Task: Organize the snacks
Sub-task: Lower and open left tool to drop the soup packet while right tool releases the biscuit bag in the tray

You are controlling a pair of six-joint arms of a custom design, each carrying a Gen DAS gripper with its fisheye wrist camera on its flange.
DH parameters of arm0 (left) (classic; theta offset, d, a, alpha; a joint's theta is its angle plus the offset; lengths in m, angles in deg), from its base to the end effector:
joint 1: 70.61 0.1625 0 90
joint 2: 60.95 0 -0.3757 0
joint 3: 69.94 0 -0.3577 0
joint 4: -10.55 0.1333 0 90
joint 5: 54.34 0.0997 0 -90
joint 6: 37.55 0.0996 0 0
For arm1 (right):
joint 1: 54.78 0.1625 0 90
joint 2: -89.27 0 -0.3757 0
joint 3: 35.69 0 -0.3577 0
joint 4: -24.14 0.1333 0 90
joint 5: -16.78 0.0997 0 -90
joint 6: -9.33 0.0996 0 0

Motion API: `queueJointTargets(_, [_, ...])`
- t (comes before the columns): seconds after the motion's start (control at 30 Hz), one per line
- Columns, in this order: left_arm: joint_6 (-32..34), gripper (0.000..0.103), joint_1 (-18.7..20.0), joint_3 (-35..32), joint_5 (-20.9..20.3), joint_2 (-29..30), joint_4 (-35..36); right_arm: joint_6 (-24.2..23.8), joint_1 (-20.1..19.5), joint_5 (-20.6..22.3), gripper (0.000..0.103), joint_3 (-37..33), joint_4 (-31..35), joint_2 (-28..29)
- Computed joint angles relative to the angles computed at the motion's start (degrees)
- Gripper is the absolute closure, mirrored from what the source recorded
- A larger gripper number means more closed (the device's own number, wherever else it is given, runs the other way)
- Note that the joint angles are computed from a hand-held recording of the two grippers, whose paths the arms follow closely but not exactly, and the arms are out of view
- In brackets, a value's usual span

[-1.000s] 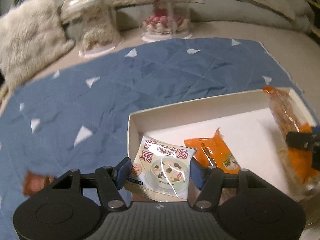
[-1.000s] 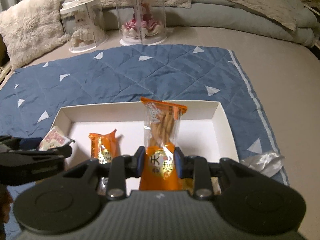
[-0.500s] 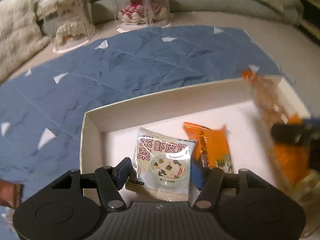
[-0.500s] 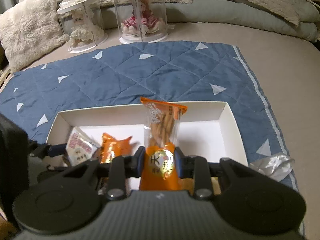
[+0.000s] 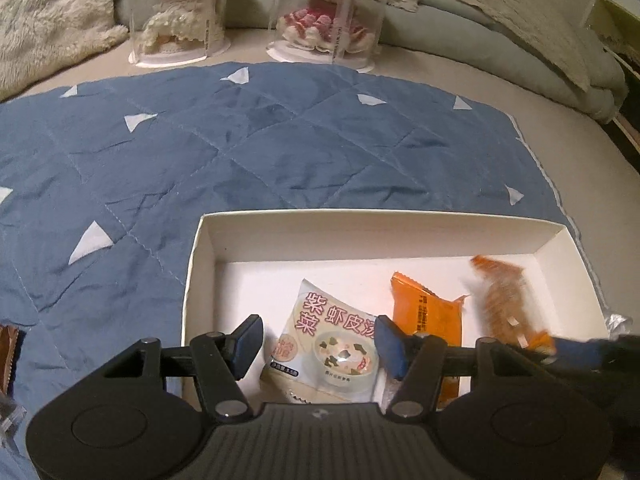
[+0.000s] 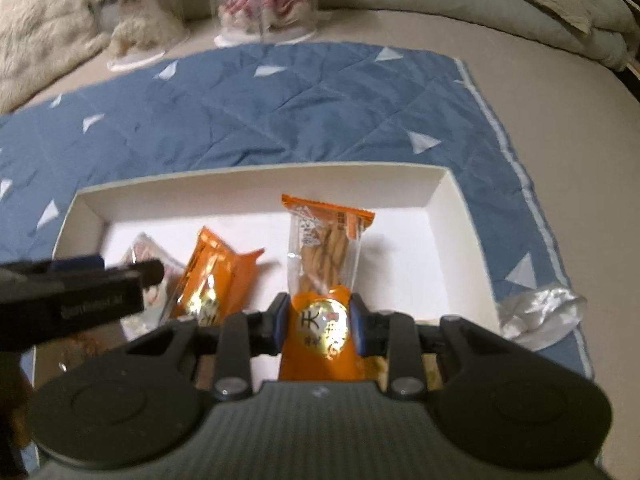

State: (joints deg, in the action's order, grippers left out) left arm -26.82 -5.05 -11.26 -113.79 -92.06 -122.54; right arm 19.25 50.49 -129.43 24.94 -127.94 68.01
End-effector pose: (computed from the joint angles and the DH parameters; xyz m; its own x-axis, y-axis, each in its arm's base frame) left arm -0.1461 -0.7660 0.1351 -0.7514 0.3917 -0.5310 0.5481 0.8186 -0.1717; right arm 0.2436 -0.7006 0.0592 -0.6536 0.3139 0.6887 -0.1323 0.8485 -0.5124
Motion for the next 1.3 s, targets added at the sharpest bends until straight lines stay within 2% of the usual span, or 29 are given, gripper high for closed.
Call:
queueJointTargets(0.07, [-0.18,0.041,0.10,-0.35,-0.05,0.04,0.68,-1.40,0.07,0.56,0.067,-1.28,-0.11,1.27])
queueJointTargets(0.13, [0.00,0.041,0.03,-0.30,0.41,-0.02,0.77,-3.94,0.06,2.10,0.067,-1.58,-2.88,2.07])
queueJointTargets(0.23, [0.86,0.041,-0.18,-0.39,2.36,0.10,0.62,-5.03,0.09,4.74,0.067,-2.64,-3.34,2.68])
queueJointTargets(0.5, [0.42,0.041,0.00,-0.69,2.14,-0.24,0.81,-4.09,0.26,2.31,0.065,-4.00,-1.22,3.09])
queueJointTargets(0.57, [0.41,0.041,-0.12,-0.41,2.16,-0.44,0.72,-4.47,0.24,2.10,0.057,-2.93,-2.07,2.40])
queueJointTargets(0.63, [0.43,0.041,-0.25,-0.07,2.20,-0.74,0.67,-5.71,0.33,1.03,0.033,-1.17,-5.52,1.89])
queueJointTargets(0.7, [0.48,0.041,-0.46,0.48,2.39,-1.18,0.73,-4.14,0.67,-0.99,0.029,-0.71,-4.51,1.56])
queueJointTargets(0.87, [0.59,0.040,-1.11,2.53,2.53,-2.91,0.89,-1.92,0.77,-0.33,0.029,3.23,-4.95,-1.50])
queueJointTargets(1.17, [-1.03,0.039,-2.46,7.68,2.20,-7.54,1.92,-0.70,2.11,-0.28,0.027,11.32,-9.77,-6.78])
queueJointTargets(1.23, [-1.15,0.033,-2.75,8.90,1.75,-8.79,2.37,-0.82,2.44,-0.34,0.026,12.84,-11.49,-7.66])
queueJointTargets(1.3, [-0.76,0.032,-3.10,10.20,1.89,-9.94,2.09,-0.90,2.69,-0.19,0.025,13.90,-12.91,-8.30])
